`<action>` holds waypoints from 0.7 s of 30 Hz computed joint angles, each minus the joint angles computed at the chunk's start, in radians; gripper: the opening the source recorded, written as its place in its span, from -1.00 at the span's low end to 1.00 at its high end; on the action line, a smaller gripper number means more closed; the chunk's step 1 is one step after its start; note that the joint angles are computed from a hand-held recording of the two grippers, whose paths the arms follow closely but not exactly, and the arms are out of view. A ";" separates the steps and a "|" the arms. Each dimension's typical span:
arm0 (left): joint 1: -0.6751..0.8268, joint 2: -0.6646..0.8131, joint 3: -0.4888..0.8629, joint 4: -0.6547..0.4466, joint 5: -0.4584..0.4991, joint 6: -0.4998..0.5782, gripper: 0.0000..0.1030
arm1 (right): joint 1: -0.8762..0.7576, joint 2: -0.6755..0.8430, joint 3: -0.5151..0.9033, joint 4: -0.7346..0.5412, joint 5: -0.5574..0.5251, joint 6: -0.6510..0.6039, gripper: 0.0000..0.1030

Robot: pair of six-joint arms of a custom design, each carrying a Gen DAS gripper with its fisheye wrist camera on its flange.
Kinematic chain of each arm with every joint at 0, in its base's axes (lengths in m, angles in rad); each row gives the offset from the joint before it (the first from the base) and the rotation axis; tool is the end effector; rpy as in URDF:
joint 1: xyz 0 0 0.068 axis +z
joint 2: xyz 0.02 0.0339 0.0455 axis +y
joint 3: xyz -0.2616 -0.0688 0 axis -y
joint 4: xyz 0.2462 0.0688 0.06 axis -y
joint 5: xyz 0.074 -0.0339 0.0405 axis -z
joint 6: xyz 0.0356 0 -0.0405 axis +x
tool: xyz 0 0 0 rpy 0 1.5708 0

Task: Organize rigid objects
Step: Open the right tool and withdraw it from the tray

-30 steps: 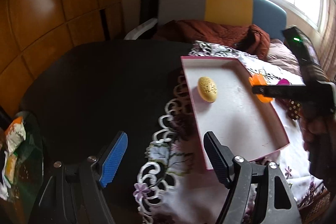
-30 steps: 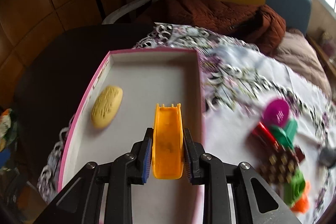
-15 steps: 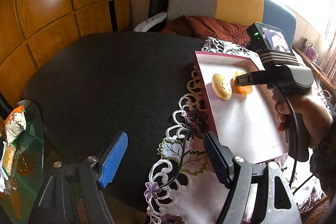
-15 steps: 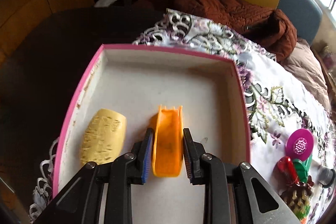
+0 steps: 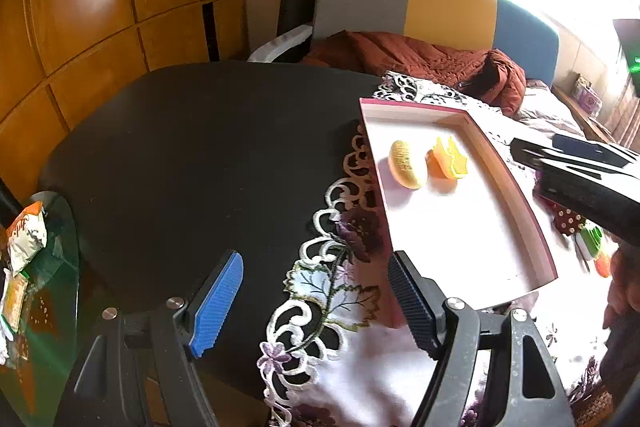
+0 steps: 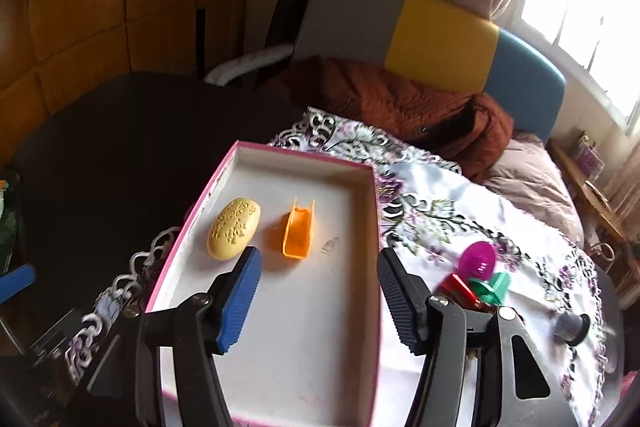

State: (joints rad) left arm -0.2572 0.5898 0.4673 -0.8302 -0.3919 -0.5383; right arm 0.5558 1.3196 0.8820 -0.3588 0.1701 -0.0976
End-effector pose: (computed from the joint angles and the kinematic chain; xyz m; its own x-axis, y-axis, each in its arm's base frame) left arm 0.1159 -0.0164 0.2013 -0.6875 -0.3091 -0.6571 -0.3860 0.9220 -0.0298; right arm 0.2408 0.1424 0.2389 -0.5635 -0.4630 -0.6842 -0.4766 0.8586 -0.1886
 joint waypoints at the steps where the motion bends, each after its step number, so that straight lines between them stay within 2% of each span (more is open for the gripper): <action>1: -0.029 0.007 0.006 -0.005 -0.016 -0.018 0.48 | -0.007 -0.032 -0.013 -0.009 -0.009 -0.002 0.20; 9: -0.199 0.084 0.048 -0.018 -0.105 -0.114 0.48 | -0.043 -0.198 -0.071 -0.046 -0.005 -0.028 0.23; 21: -0.339 0.193 0.101 -0.021 -0.169 -0.186 0.48 | -0.159 -0.274 -0.093 -0.062 -0.066 -0.076 0.30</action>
